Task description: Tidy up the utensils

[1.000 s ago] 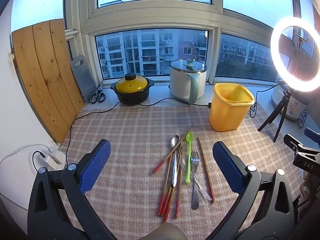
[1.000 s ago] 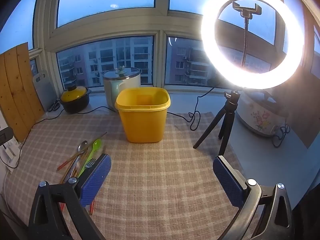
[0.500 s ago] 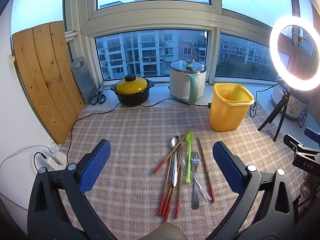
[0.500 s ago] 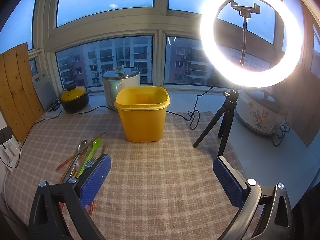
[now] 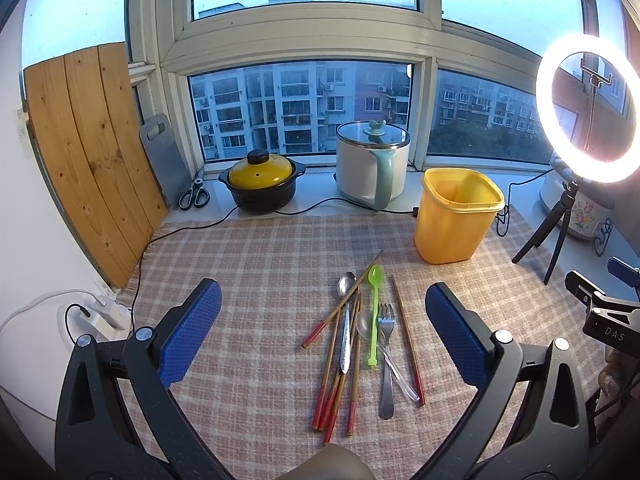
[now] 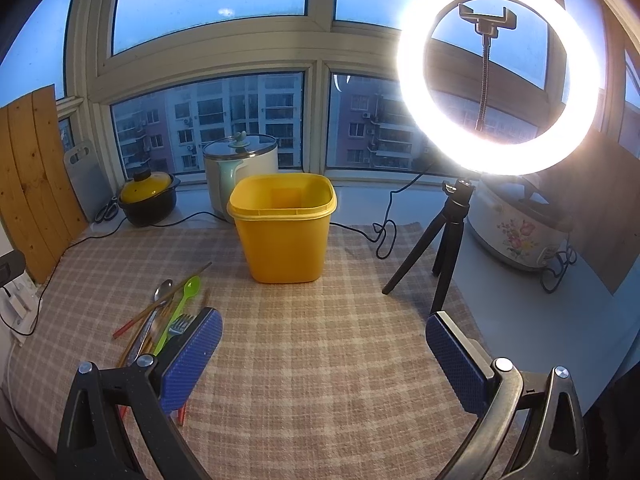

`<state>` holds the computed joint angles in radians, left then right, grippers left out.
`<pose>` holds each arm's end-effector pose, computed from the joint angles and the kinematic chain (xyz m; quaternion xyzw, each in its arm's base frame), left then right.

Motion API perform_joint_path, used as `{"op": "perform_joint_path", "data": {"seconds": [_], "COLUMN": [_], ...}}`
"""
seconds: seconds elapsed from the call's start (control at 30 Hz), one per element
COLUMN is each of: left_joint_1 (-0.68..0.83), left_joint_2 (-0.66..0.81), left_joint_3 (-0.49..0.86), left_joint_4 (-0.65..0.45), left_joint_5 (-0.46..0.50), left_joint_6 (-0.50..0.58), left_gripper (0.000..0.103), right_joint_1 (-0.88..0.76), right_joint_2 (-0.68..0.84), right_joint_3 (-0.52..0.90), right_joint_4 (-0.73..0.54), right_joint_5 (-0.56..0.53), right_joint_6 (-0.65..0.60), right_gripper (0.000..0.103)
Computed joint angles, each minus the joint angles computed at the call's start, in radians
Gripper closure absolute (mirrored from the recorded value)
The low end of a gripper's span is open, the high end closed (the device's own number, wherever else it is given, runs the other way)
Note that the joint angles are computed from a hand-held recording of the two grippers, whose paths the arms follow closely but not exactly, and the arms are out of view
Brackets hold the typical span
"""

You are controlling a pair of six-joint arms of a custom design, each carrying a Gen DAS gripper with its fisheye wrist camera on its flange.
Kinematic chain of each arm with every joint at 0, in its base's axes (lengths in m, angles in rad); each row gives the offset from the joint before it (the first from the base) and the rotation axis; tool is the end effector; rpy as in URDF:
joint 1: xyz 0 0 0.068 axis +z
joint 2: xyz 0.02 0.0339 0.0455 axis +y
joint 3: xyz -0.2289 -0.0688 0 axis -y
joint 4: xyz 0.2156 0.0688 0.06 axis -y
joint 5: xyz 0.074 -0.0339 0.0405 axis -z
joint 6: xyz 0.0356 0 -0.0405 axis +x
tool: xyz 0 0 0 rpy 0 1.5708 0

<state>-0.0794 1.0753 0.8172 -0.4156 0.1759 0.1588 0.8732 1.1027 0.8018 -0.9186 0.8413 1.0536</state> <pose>0.2190 -0.0237 0.2498 0.1445 0.8867 -0.0619 0.4348 0.1321 0.1163 0.2194 0.1520 0.8887 -0.0985 0.4212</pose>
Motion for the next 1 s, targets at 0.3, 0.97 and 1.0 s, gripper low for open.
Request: {"op": "perform_joint_path", "data": {"seconds": [0.3, 0.97, 1.0], "left_joint_1": [0.000, -0.011, -0.009], "left_joint_2": [0.001, -0.006, -0.005], "left_joint_3": [0.002, 0.000, 0.000], "left_joint_4": [-0.002, -0.011, -0.009], "left_joint_5": [0.000, -0.009, -0.007], "left_joint_6": [0.000, -0.007, -0.006], "left_gripper": [0.000, 0.000, 0.000], "right_joint_1": [-0.001, -0.004, -0.005], "right_joint_2": [0.000, 0.000, 0.001], "right_joint_3": [0.001, -0.001, 0.000], "right_joint_4": [0.000, -0.007, -0.005], "right_joint_5": [-0.001, -0.004, -0.005], "right_joint_6": [0.000, 0.000, -0.001], "right_gripper": [0.000, 0.000, 0.000]}}
